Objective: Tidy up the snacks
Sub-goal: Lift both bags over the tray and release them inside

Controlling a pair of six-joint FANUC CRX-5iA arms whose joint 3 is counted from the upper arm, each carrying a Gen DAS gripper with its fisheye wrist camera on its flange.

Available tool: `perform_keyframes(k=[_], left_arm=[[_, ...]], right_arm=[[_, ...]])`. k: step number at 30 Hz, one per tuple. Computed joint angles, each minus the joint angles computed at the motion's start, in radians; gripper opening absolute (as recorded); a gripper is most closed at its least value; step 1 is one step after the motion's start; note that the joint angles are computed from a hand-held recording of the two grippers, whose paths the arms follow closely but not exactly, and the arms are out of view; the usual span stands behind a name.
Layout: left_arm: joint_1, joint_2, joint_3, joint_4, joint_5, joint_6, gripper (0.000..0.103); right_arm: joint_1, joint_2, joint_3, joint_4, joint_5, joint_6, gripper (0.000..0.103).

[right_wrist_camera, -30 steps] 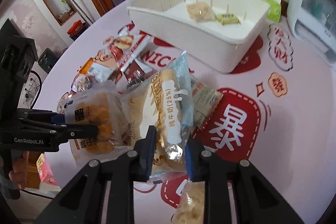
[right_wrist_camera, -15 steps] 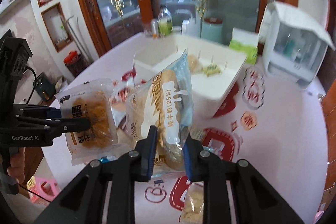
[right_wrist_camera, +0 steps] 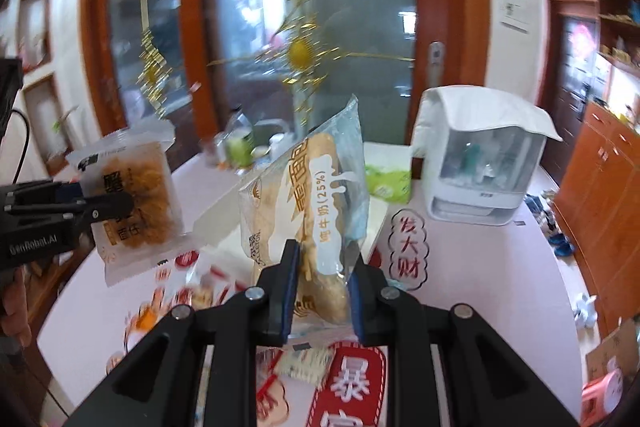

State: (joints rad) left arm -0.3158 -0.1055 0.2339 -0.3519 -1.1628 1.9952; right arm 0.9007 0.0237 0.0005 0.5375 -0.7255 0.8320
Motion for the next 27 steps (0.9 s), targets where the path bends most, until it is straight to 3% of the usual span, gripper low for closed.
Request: perform_keyframes(k=[7, 12, 18, 21, 23, 24, 27], left_arm=[[0.092, 0.126, 0.097, 0.039, 0.041, -0.16, 0.042], [0.151, 0.209, 0.112, 0.111, 0.093, -0.232, 0.042], [0.174, 0.309, 0.119, 0.158, 0.08, -0.28, 0.042], [0.19, 0.341, 0.119, 0.176, 0.069, -0.242, 0.054], [0.206, 0.354, 0.113, 0.213, 0.061, -0.238, 0.089], [0.207, 0.347, 0.1, 0.207, 0.07, -0.222, 0.094], [0.197, 0.337, 0.089, 0.175, 0.088, -0.193, 0.095]], right_arm=[[-0.019, 0.15, 0.157, 0.108, -0.052, -0.145, 0.022], [-0.029, 0.258, 0.277, 0.118, -0.122, -0.201, 0.022], [-0.035, 0.389, 0.419, 0.044, -0.228, -0.153, 0.024], [-0.037, 0.46, 0.519, -0.053, -0.314, -0.048, 0.026], [-0.039, 0.473, 0.528, -0.094, -0.325, -0.018, 0.032], [-0.035, 0.466, 0.508, -0.087, -0.316, -0.028, 0.041], [-0.02, 0.438, 0.436, -0.011, -0.287, -0.077, 0.067]])
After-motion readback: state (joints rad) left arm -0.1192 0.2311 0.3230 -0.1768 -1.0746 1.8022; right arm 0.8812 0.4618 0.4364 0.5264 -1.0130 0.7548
